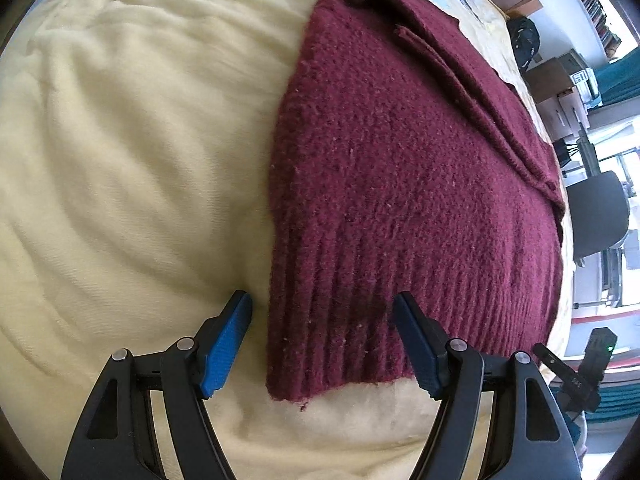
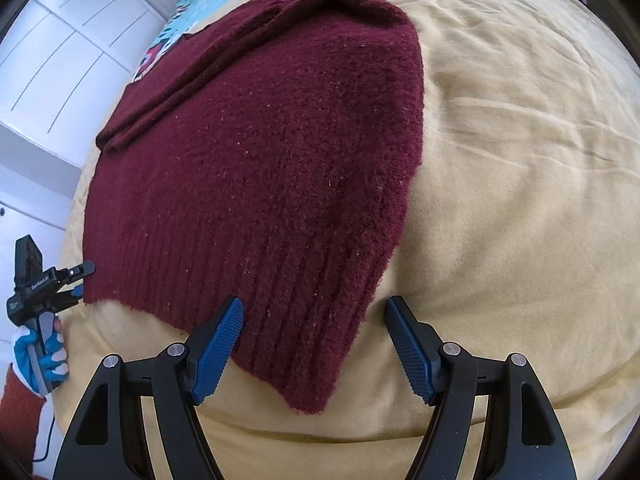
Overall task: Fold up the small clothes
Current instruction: 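Move both tools down to the ribbed hem of the sweater, then close both tools on the ribbed hem of the sweater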
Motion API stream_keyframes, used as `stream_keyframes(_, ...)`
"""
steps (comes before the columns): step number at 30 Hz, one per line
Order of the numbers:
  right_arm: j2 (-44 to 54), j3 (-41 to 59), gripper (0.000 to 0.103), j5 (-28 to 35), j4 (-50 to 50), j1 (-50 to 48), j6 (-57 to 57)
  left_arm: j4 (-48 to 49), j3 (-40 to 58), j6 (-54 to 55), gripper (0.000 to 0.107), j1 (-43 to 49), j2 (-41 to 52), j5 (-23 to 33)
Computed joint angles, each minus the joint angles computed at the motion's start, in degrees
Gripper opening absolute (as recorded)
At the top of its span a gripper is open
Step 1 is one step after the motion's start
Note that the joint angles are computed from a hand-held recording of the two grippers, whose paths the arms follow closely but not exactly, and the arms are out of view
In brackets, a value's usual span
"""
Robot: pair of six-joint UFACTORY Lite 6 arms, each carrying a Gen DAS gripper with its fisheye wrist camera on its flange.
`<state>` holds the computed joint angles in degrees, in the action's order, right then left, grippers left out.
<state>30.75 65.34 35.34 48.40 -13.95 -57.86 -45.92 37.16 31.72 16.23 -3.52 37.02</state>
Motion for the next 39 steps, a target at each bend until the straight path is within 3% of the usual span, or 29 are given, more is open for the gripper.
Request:
stream_keyframes(8,0.90,0.67,0.072,0.53,1.78,0.61,-1.10,-7.54,2.97,5.41,0.067,-0.43,4.03,3.40)
stream_keyframes(14,0.93,0.60,0.062,0.58,2.81,0.80,-1.66,-7.42,4.02,4.84,0.064,-1.46,4.84,3.30)
stream_keyframes(32,1.36,0.99,0.043,1.23,4.57,1.15,-2.75,-5.15,4.43,1.79,0.042,-3.05,5.22,1.36)
stream_keyframes(39,2.20,1.60,0.028,3.08,5.59,-0.15,-3.71,-4.17,4.12,1.77,0.023,-2.19,4.75,1.63)
